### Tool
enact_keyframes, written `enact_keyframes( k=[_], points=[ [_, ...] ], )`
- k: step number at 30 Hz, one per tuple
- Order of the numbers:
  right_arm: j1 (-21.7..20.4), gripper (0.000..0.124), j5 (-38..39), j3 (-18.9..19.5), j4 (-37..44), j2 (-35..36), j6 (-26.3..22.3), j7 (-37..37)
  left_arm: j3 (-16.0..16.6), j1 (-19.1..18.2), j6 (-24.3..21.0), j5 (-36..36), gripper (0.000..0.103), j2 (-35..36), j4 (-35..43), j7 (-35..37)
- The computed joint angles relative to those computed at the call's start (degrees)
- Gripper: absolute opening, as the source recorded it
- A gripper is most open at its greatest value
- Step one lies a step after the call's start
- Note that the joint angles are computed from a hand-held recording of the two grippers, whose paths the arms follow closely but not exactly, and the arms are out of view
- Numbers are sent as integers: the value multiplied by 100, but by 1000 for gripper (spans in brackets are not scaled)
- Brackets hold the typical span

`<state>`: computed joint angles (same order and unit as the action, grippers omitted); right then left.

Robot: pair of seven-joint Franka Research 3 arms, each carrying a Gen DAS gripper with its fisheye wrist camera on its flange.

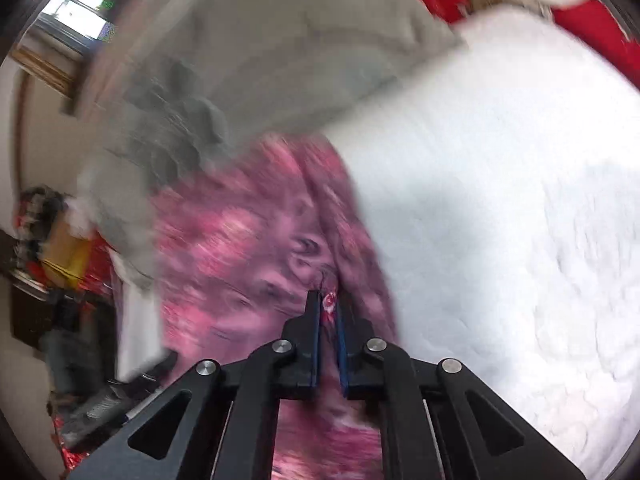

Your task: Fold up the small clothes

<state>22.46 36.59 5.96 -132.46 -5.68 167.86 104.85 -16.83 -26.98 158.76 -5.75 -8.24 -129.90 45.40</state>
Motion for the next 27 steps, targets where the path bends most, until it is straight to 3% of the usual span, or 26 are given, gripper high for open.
enact_keyframes(
  k=[3,5,6,7,8,9,11,12,14,15,17,19,21,22,23,25,27],
  points=[
    [381,25,944,-176,-291,-410,185,-670,109,-76,-78,-305,62,-195,-127,236],
    [135,42,386,110,-582,-696,-10,-278,154,-138,-115,-509,62,-232,-149,374],
    [-17,43,-149,246,-678,-784,-160,132,160,-151,-135,-571,62,-258,-164,399],
    [-218,38,-655,422,-721,-834,-362,485,136,-136,-175,-552,62,-303,-181,344],
    [-221,12,-939,454,-819,-938,-425,628,94,-113,-137,-466,62,-357,-224,271],
    [-23,7,-822,344,-943,-1035,-226,502,42,-81,-153,-314,62,-358,-218,192],
    [69,7,-733,368,-1227,-1256,341,651,-34,-52,-262,-49,62,-226,-109,90],
    [-97,7,-804,522,-1157,-1172,255,787,-35,-75,-218,-42,64,-150,-93,116],
    [-206,8,-1262,440,-990,-982,-443,1169,-49,-73,-158,14,65,-97,-81,79],
    [-48,9,-1048,269,-933,-927,-554,1021,-30,-88,-74,-31,65,-100,-86,108],
    [-249,15,-1536,375,-734,-992,-878,1373,-3,-63,203,-43,65,-114,-137,82],
    [-449,17,-2058,485,-592,-1015,-624,1654,-85,162,373,409,65,-25,-70,-443],
    [-429,37,-2117,366,-312,-793,-313,1548,-82,288,658,669,65,171,29,-761],
    [-323,54,-1951,220,-51,-550,-227,1325,-98,358,629,878,65,270,114,-947],
    [-219,61,-1716,77,311,-204,-204,1039,-86,393,620,989,65,370,173,-1049],
    [-335,61,-1996,66,983,434,-363,1296,-29,361,698,777,65,497,193,-958],
    [-343,61,-2108,-15,1453,946,-314,1451,-51,415,713,1105,65,517,237,-1121]
  ],
)
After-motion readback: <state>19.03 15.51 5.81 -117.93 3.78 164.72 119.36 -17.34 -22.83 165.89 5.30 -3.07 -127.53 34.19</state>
